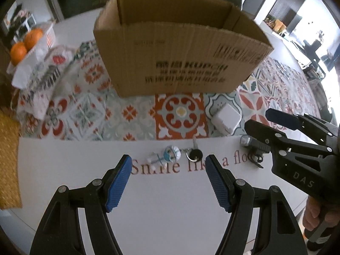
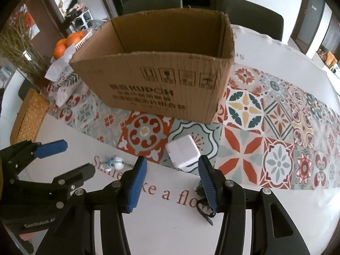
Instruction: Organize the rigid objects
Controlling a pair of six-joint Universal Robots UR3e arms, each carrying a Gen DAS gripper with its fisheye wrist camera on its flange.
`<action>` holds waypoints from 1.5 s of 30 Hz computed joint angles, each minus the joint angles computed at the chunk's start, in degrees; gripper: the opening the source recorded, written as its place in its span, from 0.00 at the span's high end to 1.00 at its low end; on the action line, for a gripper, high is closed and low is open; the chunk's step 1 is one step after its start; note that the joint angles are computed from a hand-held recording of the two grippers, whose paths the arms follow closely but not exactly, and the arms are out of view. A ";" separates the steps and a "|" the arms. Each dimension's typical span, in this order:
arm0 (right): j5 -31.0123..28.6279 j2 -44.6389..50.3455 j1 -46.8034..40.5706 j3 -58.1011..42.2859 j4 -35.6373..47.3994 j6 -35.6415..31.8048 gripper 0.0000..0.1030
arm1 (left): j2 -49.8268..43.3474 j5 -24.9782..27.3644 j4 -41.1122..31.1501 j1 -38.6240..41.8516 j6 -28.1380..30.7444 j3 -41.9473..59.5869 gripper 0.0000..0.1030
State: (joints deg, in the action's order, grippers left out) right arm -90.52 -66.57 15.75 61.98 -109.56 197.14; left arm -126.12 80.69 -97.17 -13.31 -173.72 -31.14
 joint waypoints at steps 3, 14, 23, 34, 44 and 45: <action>0.88 0.58 -0.58 0.95 -1.09 -1.55 0.49 | -0.60 -0.47 -0.85 0.09 -1.87 -0.02 0.31; 3.22 3.70 -2.76 2.84 -3.93 -4.77 0.46 | -3.28 -0.06 0.40 -0.47 -8.17 -1.57 0.31; 4.17 6.56 -3.64 2.21 -4.80 -6.12 0.46 | -4.43 0.51 4.04 -0.59 -11.46 -4.38 0.32; 4.55 11.04 -3.83 -0.54 -4.38 -7.81 0.40 | -6.13 0.60 6.05 -0.33 -12.81 -6.34 0.32; 3.06 13.41 -2.32 -1.24 -6.46 -7.22 0.40 | -5.92 0.56 10.10 -0.40 -14.68 -10.17 0.38; 3.05 13.61 -2.21 -1.29 -6.56 -7.08 0.40 | -6.05 0.73 10.64 -0.36 -14.40 -10.32 0.38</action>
State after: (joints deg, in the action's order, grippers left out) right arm -87.47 -52.96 13.53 60.69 -116.11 190.06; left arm -132.17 81.43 -86.53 -13.66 -188.12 -41.46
